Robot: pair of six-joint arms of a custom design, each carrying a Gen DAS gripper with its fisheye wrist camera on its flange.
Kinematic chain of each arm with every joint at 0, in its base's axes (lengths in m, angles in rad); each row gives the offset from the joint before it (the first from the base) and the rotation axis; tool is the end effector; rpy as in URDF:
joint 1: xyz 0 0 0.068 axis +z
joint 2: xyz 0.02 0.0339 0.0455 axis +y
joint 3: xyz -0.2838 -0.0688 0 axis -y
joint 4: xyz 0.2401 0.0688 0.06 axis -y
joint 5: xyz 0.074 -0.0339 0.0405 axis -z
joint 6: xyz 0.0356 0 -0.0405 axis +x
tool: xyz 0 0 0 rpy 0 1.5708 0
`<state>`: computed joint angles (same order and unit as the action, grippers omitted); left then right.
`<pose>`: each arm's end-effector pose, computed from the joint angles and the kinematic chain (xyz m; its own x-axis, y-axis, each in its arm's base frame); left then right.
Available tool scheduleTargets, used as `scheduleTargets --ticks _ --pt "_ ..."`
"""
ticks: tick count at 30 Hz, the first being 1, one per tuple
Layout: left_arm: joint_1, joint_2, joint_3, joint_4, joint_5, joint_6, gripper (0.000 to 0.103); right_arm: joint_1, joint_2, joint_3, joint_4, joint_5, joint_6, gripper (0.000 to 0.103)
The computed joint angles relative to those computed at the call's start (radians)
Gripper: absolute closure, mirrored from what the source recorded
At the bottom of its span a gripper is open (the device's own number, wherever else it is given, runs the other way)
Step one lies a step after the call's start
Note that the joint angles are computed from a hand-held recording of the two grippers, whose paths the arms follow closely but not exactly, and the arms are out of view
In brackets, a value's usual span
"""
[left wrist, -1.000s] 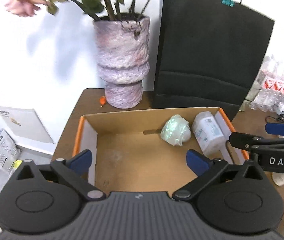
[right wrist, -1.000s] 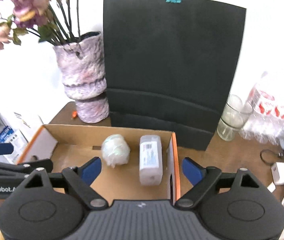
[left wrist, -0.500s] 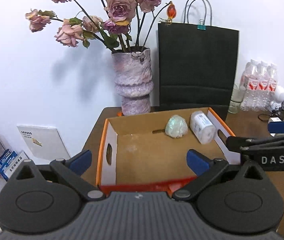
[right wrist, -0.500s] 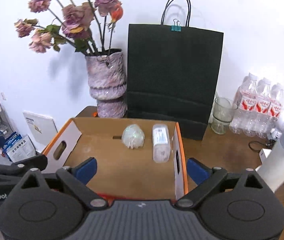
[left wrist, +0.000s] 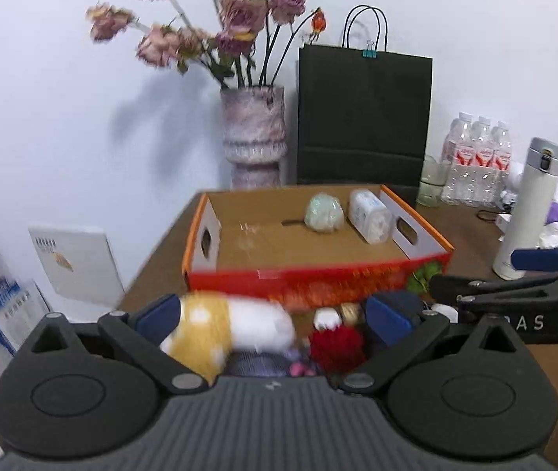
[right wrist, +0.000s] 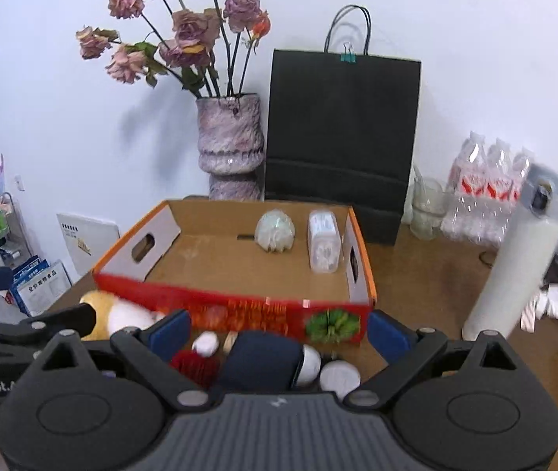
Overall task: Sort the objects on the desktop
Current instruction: 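Withdraw both tools from the box back over the table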
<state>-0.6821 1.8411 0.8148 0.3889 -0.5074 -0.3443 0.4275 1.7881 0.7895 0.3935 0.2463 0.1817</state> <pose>0.2872 -0.2110 0.1501 -0.5185 0.0411 -0.8541 0.0774 0.9970 0.0009 0.3229 0.1376 0.1595 -0.5488 -0.0575 -0.8340 -0.1224 0.9924 0.0122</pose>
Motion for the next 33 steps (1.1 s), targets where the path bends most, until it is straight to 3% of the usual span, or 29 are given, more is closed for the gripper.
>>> scheduleTargets --ticks 7,14,17,21,27,33 --pt "-0.122 0.024 -0.184 0.194 -0.118 -0.025 0.0 0.089 0.003 -0.245 0.228 0.095 0.091 0.006" --pt "-0.241 0.062 -0.347 0.389 -0.139 -0.109 0.0 0.14 0.046 -0.433 0.419 0.093 0.181 0.006" --pt "-0.282 0.084 -0.396 0.444 -0.139 -0.184 0.0 0.207 0.076 -0.495 0.47 0.165 0.237 0.006" --pt "-0.315 0.092 -0.423 0.45 -0.142 -0.258 0.0 0.251 0.093 -0.544 0.509 0.192 0.253 0.006" --pt "-0.32 0.083 -0.476 0.499 -0.169 -0.266 0.0 0.285 0.115 -0.597 0.584 0.208 0.244 0.006" --pt "-0.234 0.089 -0.447 0.506 -0.089 -0.145 0.007 0.252 0.222 -0.704 0.866 0.225 0.276 0.005"
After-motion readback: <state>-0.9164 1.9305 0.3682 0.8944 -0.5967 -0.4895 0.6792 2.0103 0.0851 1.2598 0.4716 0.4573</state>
